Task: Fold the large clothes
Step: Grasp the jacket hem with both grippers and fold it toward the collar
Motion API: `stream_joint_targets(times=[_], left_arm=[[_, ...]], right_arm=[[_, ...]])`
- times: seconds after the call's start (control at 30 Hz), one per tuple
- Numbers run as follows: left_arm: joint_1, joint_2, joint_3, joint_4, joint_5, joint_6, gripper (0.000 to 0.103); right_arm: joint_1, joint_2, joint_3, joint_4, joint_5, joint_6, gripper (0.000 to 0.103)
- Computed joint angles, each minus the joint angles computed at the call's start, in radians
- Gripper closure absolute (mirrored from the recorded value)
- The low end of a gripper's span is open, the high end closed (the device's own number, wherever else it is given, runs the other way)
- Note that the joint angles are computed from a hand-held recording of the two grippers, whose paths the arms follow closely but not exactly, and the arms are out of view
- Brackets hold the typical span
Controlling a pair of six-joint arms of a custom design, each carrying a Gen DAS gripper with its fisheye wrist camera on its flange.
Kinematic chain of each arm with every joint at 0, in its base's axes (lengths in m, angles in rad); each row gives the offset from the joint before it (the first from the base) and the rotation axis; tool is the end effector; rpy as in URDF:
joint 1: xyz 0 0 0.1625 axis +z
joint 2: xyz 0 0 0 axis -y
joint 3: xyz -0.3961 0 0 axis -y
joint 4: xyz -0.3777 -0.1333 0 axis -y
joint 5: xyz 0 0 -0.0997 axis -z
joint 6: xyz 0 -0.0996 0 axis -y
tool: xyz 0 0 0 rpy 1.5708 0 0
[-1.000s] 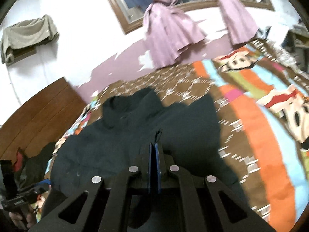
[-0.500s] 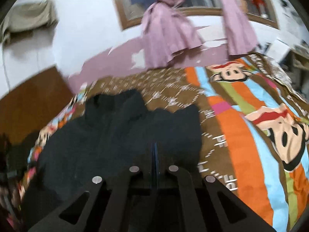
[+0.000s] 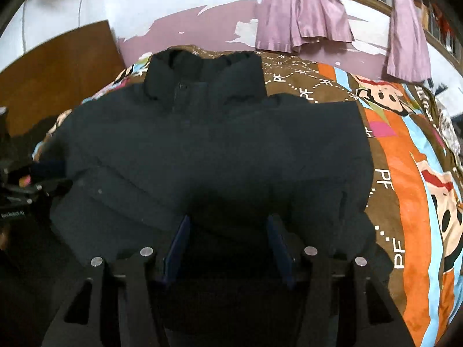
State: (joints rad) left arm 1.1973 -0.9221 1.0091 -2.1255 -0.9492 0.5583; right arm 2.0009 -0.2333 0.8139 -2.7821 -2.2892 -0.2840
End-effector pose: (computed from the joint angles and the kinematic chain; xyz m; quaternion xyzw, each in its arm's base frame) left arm -0.0923 -0.7598 0.4180 0.3527 0.8593 -0.1922 0.3166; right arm 0.4060 -0.7224 0.0451 0.2089 -0.8720 0.3140 0.3121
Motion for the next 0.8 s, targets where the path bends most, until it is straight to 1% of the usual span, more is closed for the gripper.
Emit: stream_joint_targets(times=[0.07, 0.13, 0.27, 0.43, 0.5, 0.6, 0.8], left_arm=[[0.006, 0.000, 0.014, -0.009, 0.003, 0.013, 0.053], [0.013, 0.002, 0.023, -0.017, 0.003, 0.019, 0.053], [0.013, 0.010, 0.040, -0.043, 0.032, 0.043, 0.053], [0.007, 0.015, 0.066, -0.077, 0.071, 0.072, 0.053], [0.009, 0.018, 0.064, -0.086, 0.072, 0.082, 0.053], [0.018, 0.009, 0.070, -0.103, 0.039, 0.087, 0.053], [0.025, -0.007, 0.056, -0.085, -0.031, 0.059, 0.053]], right_arm=[[-0.005, 0.001, 0.012, -0.021, 0.004, -0.019, 0.050], [-0.012, -0.004, 0.026, -0.029, 0.021, -0.020, 0.050], [-0.024, -0.011, 0.045, -0.042, 0.047, -0.019, 0.050], [-0.021, 0.003, 0.032, -0.037, 0.029, -0.027, 0.050], [-0.020, 0.006, 0.034, -0.048, 0.027, -0.032, 0.050], [-0.019, 0.008, 0.038, -0.068, 0.027, -0.042, 0.049], [-0.022, -0.004, 0.075, -0.129, 0.051, -0.066, 0.046]])
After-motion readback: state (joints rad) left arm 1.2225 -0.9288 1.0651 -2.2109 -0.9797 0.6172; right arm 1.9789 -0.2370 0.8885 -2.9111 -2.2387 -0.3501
